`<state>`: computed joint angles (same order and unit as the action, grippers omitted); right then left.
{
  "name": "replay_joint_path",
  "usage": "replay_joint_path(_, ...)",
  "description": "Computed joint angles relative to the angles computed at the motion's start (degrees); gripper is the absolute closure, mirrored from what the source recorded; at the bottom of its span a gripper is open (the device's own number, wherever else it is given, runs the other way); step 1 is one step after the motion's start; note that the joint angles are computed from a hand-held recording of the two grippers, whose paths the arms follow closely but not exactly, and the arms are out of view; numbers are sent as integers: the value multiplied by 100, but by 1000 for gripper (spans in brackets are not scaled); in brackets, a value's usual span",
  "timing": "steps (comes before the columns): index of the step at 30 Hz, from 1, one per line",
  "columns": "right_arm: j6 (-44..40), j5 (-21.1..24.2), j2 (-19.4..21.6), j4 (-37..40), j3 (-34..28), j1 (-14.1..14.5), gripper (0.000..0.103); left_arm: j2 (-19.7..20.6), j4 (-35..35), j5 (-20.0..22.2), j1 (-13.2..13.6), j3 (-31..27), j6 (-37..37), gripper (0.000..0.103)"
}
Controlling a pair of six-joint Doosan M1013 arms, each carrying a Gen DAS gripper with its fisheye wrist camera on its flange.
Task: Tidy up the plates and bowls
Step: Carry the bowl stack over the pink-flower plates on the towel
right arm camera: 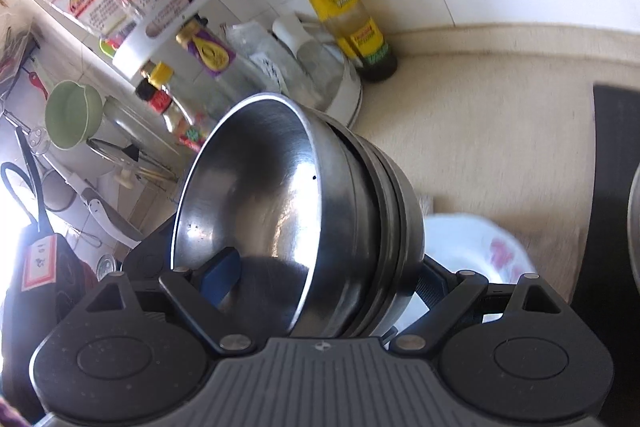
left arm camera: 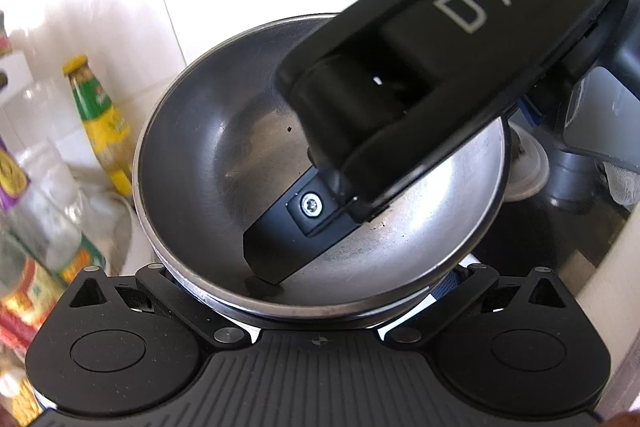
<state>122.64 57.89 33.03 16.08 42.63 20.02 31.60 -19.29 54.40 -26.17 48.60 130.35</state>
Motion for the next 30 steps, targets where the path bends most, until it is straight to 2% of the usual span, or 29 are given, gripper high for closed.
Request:
replay_joint_path(6, 255, -244, -152, 45, 428, 94, 6, -208, 33, 46, 25, 408, 86, 0)
replay_joint_path(8, 352, -277, -168, 21, 495, 115, 6, -29, 54, 168, 58, 166, 88, 0)
replay_joint_path(16, 585, -362, -253, -2, 705, 138, 6, 78, 101, 354, 70, 36, 95, 0)
replay_joint_path(17, 609, -380, -265, 7, 739, 134, 6, 221, 100, 419, 83, -150, 117, 0)
replay_joint_path(27, 683, -442, -261, 206, 944, 83, 6, 550, 162, 673, 145, -477, 224, 0)
replay_joint_path(30, 668, -431, -237, 274, 956, 60, 6, 483, 257, 748, 88, -437, 125, 0)
